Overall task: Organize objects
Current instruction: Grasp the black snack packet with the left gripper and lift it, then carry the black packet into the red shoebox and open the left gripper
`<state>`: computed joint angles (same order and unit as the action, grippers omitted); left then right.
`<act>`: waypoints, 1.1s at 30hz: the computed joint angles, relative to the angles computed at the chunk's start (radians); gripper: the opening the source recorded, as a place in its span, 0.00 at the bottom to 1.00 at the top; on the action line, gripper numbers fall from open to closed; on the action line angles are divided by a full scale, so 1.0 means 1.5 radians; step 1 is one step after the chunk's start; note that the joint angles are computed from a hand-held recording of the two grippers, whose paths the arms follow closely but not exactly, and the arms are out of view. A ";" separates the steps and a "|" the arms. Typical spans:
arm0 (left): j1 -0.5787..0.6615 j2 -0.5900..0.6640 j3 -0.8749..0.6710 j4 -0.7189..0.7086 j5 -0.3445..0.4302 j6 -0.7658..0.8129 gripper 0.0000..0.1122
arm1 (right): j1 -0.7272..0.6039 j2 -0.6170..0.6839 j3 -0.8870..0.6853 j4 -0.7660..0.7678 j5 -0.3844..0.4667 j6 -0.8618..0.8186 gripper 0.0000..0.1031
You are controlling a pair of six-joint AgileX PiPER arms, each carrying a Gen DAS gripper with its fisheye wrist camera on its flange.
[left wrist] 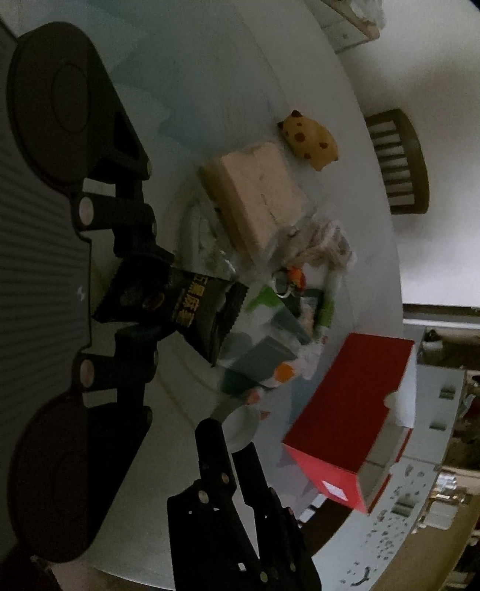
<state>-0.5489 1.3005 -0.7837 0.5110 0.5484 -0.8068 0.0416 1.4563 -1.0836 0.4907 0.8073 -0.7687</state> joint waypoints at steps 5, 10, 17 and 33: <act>-0.059 0.030 -0.058 0.065 0.065 -0.108 0.27 | -0.065 0.006 -0.043 0.022 0.047 -0.042 0.35; -0.103 0.068 -0.132 0.099 0.119 -0.166 0.27 | -0.136 0.013 -0.085 0.063 0.081 -0.095 0.35; -0.140 0.143 -0.270 0.125 0.170 -0.178 0.27 | -0.227 0.045 -0.163 0.126 0.129 -0.138 0.35; -0.120 0.386 -0.659 0.051 0.226 0.027 0.27 | -0.304 0.183 -0.361 0.154 0.129 -0.170 0.35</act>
